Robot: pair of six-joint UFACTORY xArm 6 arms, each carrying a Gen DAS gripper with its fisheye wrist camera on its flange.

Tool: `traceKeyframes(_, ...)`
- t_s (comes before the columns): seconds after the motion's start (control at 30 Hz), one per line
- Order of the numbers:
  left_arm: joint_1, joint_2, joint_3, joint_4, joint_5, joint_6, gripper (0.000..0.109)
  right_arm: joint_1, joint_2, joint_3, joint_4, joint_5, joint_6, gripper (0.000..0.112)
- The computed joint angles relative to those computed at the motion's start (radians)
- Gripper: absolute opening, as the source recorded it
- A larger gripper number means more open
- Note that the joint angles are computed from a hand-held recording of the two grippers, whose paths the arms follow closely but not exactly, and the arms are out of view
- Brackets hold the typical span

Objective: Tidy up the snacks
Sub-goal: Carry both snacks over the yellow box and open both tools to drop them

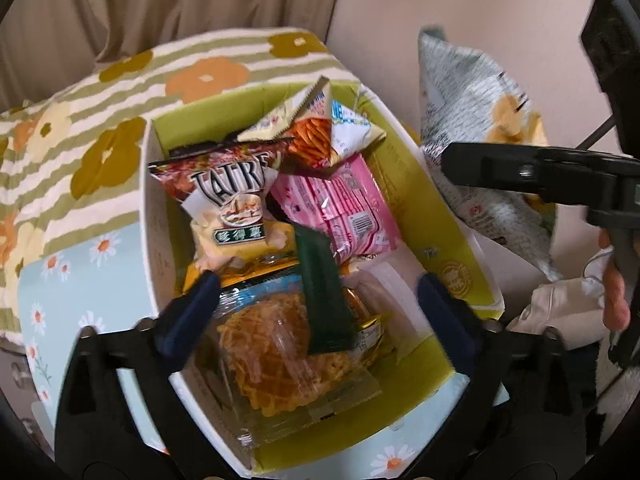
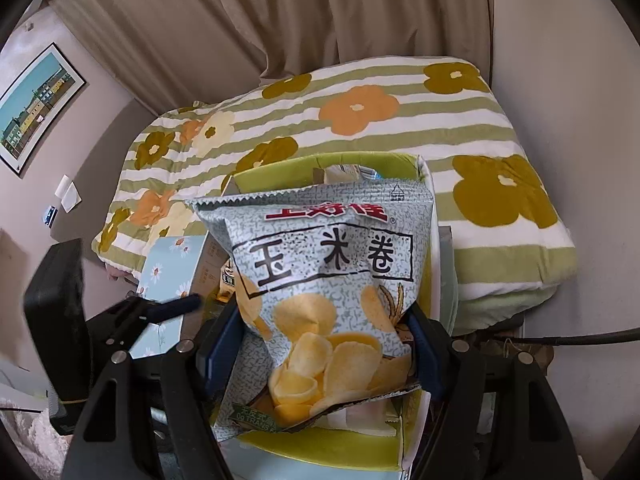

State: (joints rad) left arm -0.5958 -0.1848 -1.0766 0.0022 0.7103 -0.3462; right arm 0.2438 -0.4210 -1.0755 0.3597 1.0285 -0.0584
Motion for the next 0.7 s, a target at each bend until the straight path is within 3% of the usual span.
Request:
traceKeyframes(0.53, 0.052, -0.177, 0.137, 0.11, 0.035, -0.15, 0.101, 0.042, 0.089, -0.034, -0.037, -0.002, 0.051, 0.073)
traceKeyframes(0.67, 0.057, -0.216, 0.159, 0.147, 0.066, -0.203, 0.101, 0.058, 0.09, -0.019, -0.088, -0.03, 0.057, 0.102)
traceKeyframes(0.7, 0.059, -0.232, 0.169, 0.162, 0.078, -0.223, 0.101, 0.066, 0.076, -0.003, -0.124, -0.051, 0.083, 0.102)
